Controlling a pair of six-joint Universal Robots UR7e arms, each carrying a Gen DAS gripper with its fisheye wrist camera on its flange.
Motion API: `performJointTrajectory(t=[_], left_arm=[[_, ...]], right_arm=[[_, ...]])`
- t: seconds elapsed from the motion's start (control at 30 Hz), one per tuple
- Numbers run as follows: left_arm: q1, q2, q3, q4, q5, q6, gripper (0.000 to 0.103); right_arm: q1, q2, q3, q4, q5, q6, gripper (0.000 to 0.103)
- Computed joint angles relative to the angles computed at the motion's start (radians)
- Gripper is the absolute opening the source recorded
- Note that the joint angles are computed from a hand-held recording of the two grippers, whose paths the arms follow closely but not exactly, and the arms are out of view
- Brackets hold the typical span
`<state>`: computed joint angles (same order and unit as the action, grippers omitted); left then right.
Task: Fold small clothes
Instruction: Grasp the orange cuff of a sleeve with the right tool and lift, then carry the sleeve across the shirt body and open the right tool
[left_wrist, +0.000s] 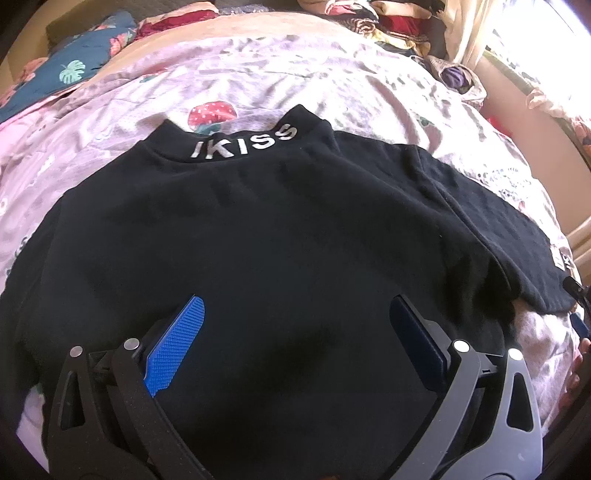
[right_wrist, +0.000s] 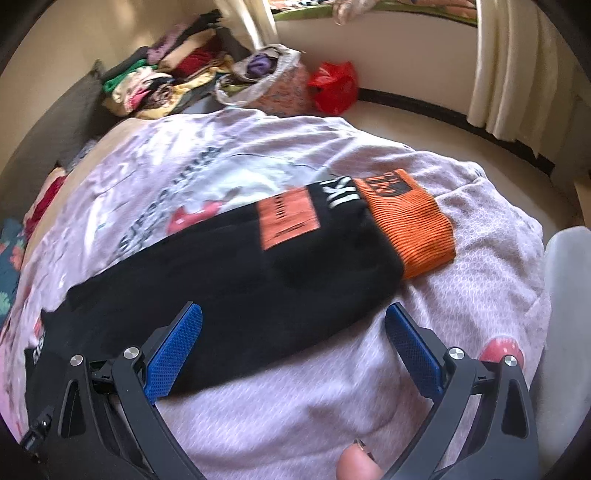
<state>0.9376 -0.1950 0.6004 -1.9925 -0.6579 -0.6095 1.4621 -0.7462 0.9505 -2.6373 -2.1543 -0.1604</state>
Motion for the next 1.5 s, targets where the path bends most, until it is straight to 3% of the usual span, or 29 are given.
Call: performJointTrajectory(t=[0.1, 0.17, 0.27, 0.33, 0.4, 0.43, 0.57, 0.87, 1.5], left_arm=[[0.007, 0.026, -0.053, 0.035, 0.004, 0.003, 0.094], [0.011, 0.043, -0.088, 0.058, 0.014, 0.000, 0.094], [0.015, 0.052, -0.112, 0.068, 0.013, -0.005, 0.094], [0.016, 0.048, -0.109, 0.059, 0.007, 0.000, 0.094], [0.015, 0.043, -0.107, 0.055, 0.005, 0.002, 0.094], [0.015, 0.039, -0.102, 0.050, 0.005, 0.005, 0.094], [0.009, 0.005, -0.058, 0.020, 0.010, 0.004, 0.094], [-0.017, -0.110, 0.091, -0.079, 0.063, 0.013, 0.094], [-0.028, -0.414, 0.509, -0.326, 0.101, -0.029, 0.094]], right_arm=[[-0.015, 0.027, -0.070, 0.061, 0.009, 0.060, 0.098], [-0.022, 0.049, -0.119, 0.090, -0.004, 0.103, 0.085], [-0.030, 0.070, -0.162, 0.094, -0.008, 0.132, 0.066], [-0.036, 0.067, -0.160, 0.073, 0.005, 0.147, 0.038], [-0.043, 0.047, -0.126, 0.020, 0.057, 0.139, 0.020], [-0.046, 0.033, -0.107, 0.001, 0.091, 0.136, 0.015], [-0.043, -0.034, -0.009, -0.083, 0.233, 0.080, 0.012], [0.038, -0.077, 0.043, -0.108, 0.363, -0.068, 0.012], [0.200, -0.027, 0.052, -0.065, 0.432, -0.318, 0.012]])
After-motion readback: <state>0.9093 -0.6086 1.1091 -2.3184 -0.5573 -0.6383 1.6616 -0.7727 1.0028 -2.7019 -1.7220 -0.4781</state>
